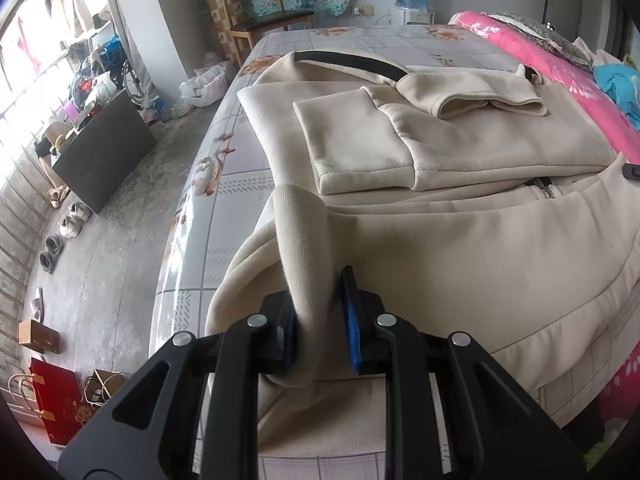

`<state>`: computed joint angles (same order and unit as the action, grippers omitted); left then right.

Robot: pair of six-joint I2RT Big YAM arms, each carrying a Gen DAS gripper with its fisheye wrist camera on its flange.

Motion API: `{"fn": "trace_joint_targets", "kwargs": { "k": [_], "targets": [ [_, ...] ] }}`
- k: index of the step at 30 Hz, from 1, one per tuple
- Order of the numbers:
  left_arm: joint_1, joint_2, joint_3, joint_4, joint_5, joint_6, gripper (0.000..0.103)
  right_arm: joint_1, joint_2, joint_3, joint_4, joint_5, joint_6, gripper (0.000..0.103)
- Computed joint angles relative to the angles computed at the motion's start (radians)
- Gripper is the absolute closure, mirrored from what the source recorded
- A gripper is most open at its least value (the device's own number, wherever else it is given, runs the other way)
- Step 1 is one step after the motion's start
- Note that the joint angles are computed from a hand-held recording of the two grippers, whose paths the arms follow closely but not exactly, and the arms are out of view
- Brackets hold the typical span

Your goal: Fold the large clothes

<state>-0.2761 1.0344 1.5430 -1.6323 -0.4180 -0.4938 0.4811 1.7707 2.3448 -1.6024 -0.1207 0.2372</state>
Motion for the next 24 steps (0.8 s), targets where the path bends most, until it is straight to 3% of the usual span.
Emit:
{"fn": "trace_joint_targets", "kwargs": {
  "k": [5, 9, 13, 24],
  "targets": [
    [-0.002, 0.001, 0.003, -0.008, 0.000, -0.008, 0.084, 0.044, 0.001, 0.030, -0.039, 0.090, -0.067, 0.082],
    [-0.001, 0.002, 0.004, -0.008, -0.002, -0.002, 0.084, 0.091, -0.011, 0.021, -0.044, 0.216, -0.144, 0.083],
    [0.000, 0.002, 0.003, -0.007, 0.000, -0.001, 0.084, 0.110, 0.008, 0.033, -0.057, 0.289, -0.159, 0.083],
    [-0.004, 0.003, 0.003, -0.009, -0.009, 0.002, 0.084, 0.125, 0.028, 0.045, -0.069, 0.353, -0.169, 0.083]
  ]
}}
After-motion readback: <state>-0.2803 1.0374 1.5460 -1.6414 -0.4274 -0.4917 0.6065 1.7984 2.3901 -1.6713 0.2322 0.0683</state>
